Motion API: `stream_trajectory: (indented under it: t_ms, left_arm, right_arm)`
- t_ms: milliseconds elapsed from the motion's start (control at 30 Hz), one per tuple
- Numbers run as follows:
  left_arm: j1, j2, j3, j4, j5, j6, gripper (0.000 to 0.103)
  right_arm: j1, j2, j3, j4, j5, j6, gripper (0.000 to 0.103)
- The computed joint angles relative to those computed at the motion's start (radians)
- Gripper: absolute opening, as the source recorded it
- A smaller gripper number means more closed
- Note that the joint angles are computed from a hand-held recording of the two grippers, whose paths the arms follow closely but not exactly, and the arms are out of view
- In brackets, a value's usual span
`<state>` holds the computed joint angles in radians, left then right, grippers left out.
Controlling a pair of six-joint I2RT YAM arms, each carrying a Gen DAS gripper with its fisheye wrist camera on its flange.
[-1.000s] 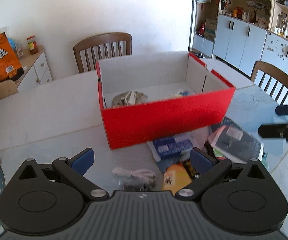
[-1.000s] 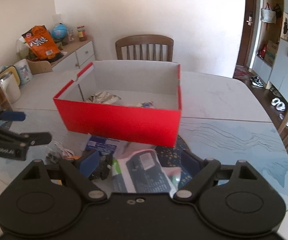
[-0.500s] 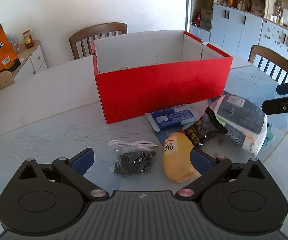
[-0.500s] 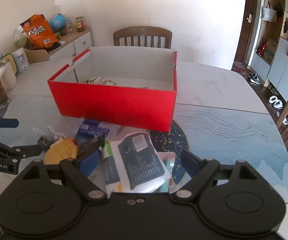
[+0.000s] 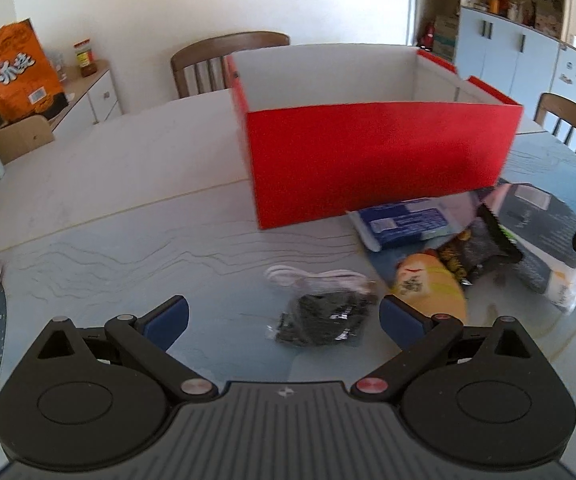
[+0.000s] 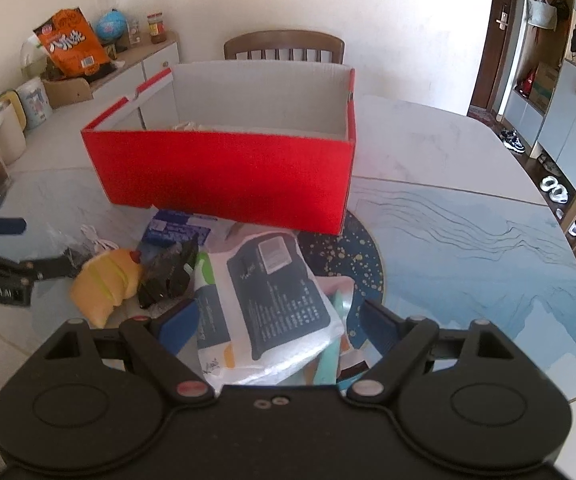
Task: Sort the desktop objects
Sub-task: 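Grasp the clear bag of dark snack with left tool while right tool grasps the white-grey pack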
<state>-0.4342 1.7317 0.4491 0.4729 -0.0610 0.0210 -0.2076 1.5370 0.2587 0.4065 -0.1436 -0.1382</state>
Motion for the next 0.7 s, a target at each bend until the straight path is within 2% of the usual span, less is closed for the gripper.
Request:
stream_trajectory:
  t_ms: [200,267,500,700]
  left_arm:
    - [0.017,0.057,0.023,0.011,0.018,0.004,0.098]
    - [0.014,0.071,0.031,0.010,0.020,0.008,0.091]
    - [-0.002,0.095,0.039,0.031,0.023,0.007,0.084]
    - [-0.025,0.117,0.052,0.028,0.028,0.018,0.065]
  right_arm:
    - [-0.001,0.103,0.039,0.043,0.009,-0.002,0.079]
    - [-0.001,0.123,0.046,0.051,0.009,-0.005,0.078]
    - [0.006,0.161,0.071,0.043,0.008,-0.005,0.071]
    - [0.011,0.182,0.090,0.032,0.019,-0.007,0.059]
